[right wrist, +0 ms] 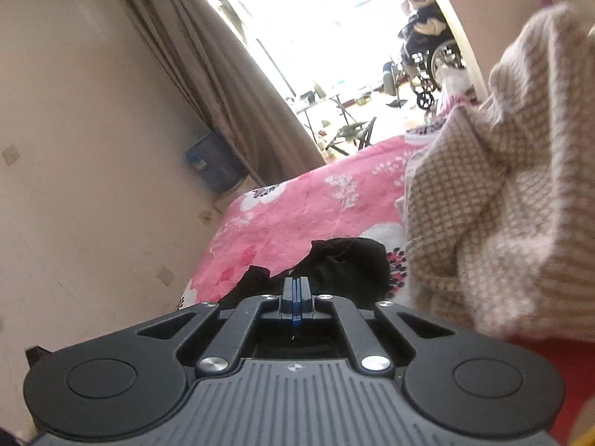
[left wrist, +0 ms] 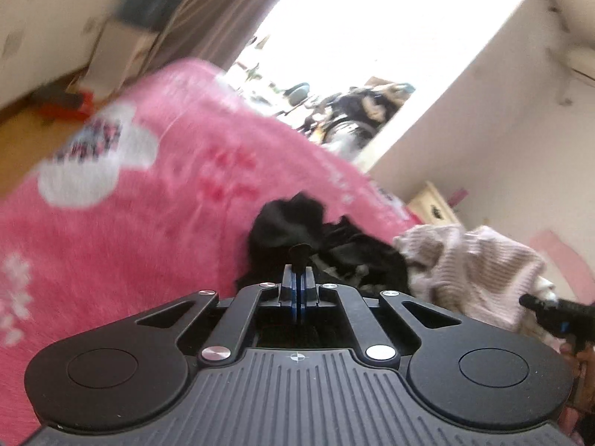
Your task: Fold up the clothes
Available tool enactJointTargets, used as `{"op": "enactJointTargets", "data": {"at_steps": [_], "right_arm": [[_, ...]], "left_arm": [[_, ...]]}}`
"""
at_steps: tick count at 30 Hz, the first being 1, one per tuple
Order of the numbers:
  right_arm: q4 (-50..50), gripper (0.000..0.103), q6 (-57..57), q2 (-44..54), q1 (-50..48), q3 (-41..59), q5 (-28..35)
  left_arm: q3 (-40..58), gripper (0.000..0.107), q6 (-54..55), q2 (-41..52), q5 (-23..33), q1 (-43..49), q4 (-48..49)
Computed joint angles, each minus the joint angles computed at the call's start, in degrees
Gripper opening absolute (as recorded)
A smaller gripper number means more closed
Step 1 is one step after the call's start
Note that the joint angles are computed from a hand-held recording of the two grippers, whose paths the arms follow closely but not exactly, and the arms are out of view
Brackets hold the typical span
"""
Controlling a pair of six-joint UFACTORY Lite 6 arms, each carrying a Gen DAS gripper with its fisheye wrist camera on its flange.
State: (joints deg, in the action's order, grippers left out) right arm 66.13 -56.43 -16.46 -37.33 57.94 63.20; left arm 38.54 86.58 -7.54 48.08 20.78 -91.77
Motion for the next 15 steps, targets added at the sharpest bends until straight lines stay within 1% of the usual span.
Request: {"op": "enactJointTargets", "data": {"at_steps": [2,3,5,6,7,8,9,10,11,13,15], "right_arm": [[-1.0,0.001,0.5,-1.8,-2.8,-1.9,3.7],[-1.7,0.0,0.7,-2.8,-3.7,-3.5,4.4],[-3.4,0.003,0.7,-4.6,-3.3,-7.5,3.0],[-4.4,0.003,0.3,-4.9,-1.8,-9.4,1.1],[-5.3,0.006,0.1,-4.8,0.2,-11.1,-1.5],[-5.6,0.014,-0.1,-3.5,2.8,-12.0,-5.2],[-5.5,0.019,-0.2,-1.4,5.4,-12.5,-9.0],[-5.4,0.029,-0.4,0.9,7.9,-12.8,-12.7],[-4.7,0.033,-1.0,3.7,9.7,-12.6,-15.8],[-3.1,0.033,-2.5,9.4,12.4,-11.0,-20.5],[-2.1,0.033,-2.8,14.4,14.8,-8.5,-23.5]], "left_arm": [[-0.9,0.0,-2.4,-4.1,1.3,1.6,3.9],[-1.3,0.0,-3.3,-5.6,2.0,2.2,5.5],[-3.0,0.0,-4.6,-8.3,2.2,3.0,8.5],[-4.0,0.0,-5.0,-9.4,1.8,3.2,9.6],[-5.1,0.0,-5.3,-10.2,1.1,3.2,10.4],[-6.1,0.0,-5.1,-10.3,0.4,3.5,10.6],[-7.0,0.0,-4.8,-10.1,-0.8,3.3,10.5],[-7.7,0.0,-4.4,-9.7,-2.3,3.0,10.2],[-8.1,0.0,-3.7,-9.1,-3.7,2.8,9.9],[-8.9,0.0,-2.6,-8.2,-5.8,2.7,9.5],[-9.6,0.0,-1.2,-7.6,-7.8,2.6,9.1]]}}
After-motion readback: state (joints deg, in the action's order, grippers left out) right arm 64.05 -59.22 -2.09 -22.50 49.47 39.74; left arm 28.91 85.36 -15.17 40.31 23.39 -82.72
